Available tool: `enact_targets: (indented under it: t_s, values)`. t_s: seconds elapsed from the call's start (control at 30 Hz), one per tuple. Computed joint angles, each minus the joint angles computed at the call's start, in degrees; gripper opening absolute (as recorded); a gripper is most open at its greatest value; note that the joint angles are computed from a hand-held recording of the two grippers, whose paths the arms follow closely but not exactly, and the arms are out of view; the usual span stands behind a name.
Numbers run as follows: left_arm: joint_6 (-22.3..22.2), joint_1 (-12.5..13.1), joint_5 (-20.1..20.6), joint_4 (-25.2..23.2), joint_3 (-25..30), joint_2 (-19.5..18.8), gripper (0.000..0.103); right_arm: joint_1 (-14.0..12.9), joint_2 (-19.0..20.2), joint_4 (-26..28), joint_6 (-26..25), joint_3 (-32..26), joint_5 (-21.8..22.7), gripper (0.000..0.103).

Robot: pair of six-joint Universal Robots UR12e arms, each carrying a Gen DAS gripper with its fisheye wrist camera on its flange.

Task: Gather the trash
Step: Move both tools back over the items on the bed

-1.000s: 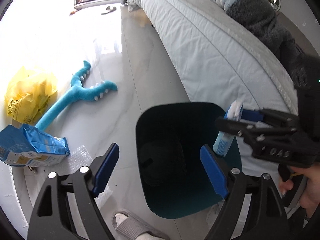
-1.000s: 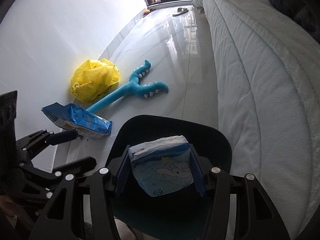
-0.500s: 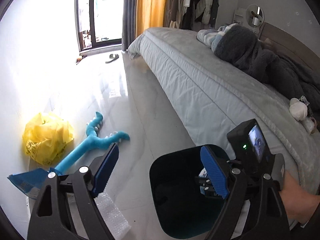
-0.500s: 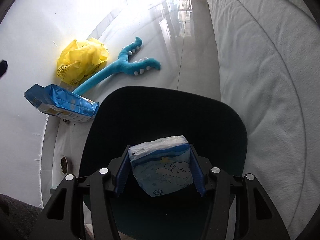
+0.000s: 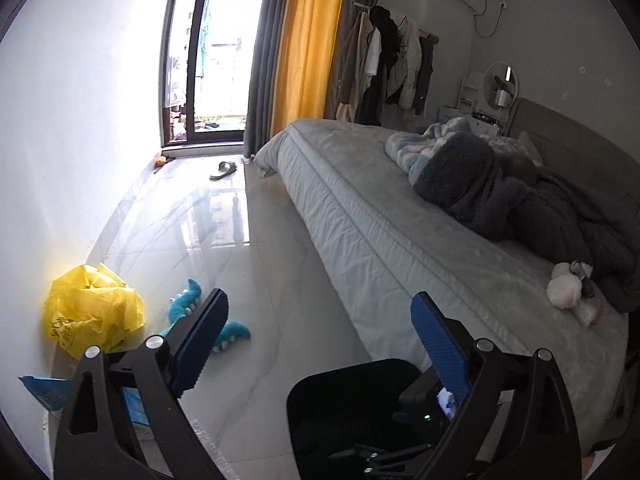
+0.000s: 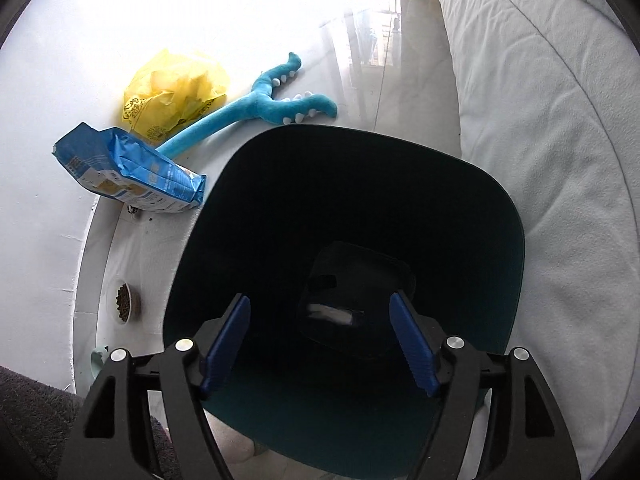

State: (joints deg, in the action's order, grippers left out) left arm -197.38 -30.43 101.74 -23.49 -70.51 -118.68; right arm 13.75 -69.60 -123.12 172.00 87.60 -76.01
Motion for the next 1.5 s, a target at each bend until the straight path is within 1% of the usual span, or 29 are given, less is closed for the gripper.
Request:
enact_targets:
  t_s: [0.07,0.2,0.27,0.33,0.47,0.6,0.73,0.93,1.2,1.33,1.43,1.5]
  values:
    - [-0.93,-0.07,-0.47,0.95,0.32,-0.09,0.094,-0.11,-0.55,-0.19,-0.43,0.35,0.51,0.075]
    - [-0.02,-0.37,-0.14,2.38,0.74,-0.10,0.096,-0.33,-1.53,-0.95,-0.73,0.86,1.72,0.076]
    - [-0.82,-0.57,-0.02,2.11,1.45,-0.38,0.096,-0.60,-2.24,-2.03,-0.93,1.33,2.70,0.077]
    - [-0.94,-0.81,1.05,1.65,2.12,-0.67,0.096,-0.94,-3.04,-3.37,-1.25,1.86,3.73,0.077]
    - [-1.22,-1.29,3.18,2.98,2.89,-1.03,0.097,-1.84,-4.98,-7.25,-1.77,3.24,6.29,0.077]
    - [-2.77,-1.48,3.62,2.57,3.89,-1.23,0.097,-2.78,-7.15,-13.26,-3.40,5.10,7.49,0.078]
    - [-4.49,-1.95,2.60,2.41,5.76,-2.15,0.097,-3.91,-8.67,-16.89,-4.05,6.11,8.48,0.078]
    - [-3.58,-3.13,2.05,0.97,9.36,-4.23,0.097,-6.41,-10.83,-19.44,-4.72,7.72,8.21,0.079]
    - [-2.40,-4.67,1.02,-1.56,15.28,-7.56,0.097,-10.35,-13.35,-23.23,-3.51,9.99,7.72,0.079]
    - [-2.33,-5.21,-1.09,-3.18,18.31,-9.29,0.097,-12.37,-14.90,-24.39,-3.27,11.50,7.93,0.079]
    - [-0.96,-5.82,-3.02,-5.62,21.05,-10.76,0.097,-13.97,-16.29,-25.34,-1.98,13.09,7.76,0.079]
    - [0.10,-6.25,-3.59,-6.26,22.15,-11.44,0.096,-15.01,-17.27,-25.83,-1.34,14.07,7.19,0.079]
